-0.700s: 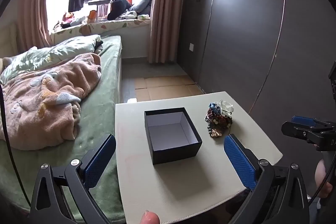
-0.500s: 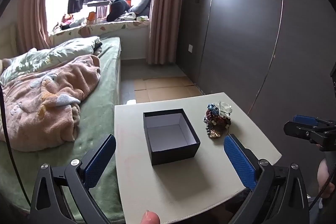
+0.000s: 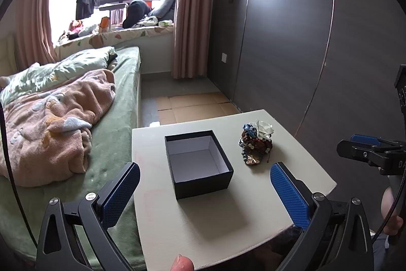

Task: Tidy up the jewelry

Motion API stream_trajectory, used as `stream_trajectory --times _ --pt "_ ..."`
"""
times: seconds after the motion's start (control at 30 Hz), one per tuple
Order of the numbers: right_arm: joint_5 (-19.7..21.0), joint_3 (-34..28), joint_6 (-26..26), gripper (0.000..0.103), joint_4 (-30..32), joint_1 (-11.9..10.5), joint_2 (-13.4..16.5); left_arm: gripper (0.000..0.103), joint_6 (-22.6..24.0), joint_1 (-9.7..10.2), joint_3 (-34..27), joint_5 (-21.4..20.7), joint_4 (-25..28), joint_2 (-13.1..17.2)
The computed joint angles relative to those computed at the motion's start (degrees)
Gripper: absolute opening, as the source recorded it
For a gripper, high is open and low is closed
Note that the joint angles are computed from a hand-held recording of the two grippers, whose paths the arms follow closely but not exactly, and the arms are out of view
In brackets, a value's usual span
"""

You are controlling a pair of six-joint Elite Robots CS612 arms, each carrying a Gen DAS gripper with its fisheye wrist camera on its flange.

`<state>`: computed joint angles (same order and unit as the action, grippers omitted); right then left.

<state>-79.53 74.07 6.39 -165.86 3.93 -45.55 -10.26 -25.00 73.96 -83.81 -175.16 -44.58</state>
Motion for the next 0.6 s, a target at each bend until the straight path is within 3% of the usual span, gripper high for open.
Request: stream_trajectory --times 0.6 --pt "-0.36 0.03 -0.20 0.103 -0.55 0.25 0.15 0.102 0.51 -0.29 -0.08 -0.01 0.15 0.02"
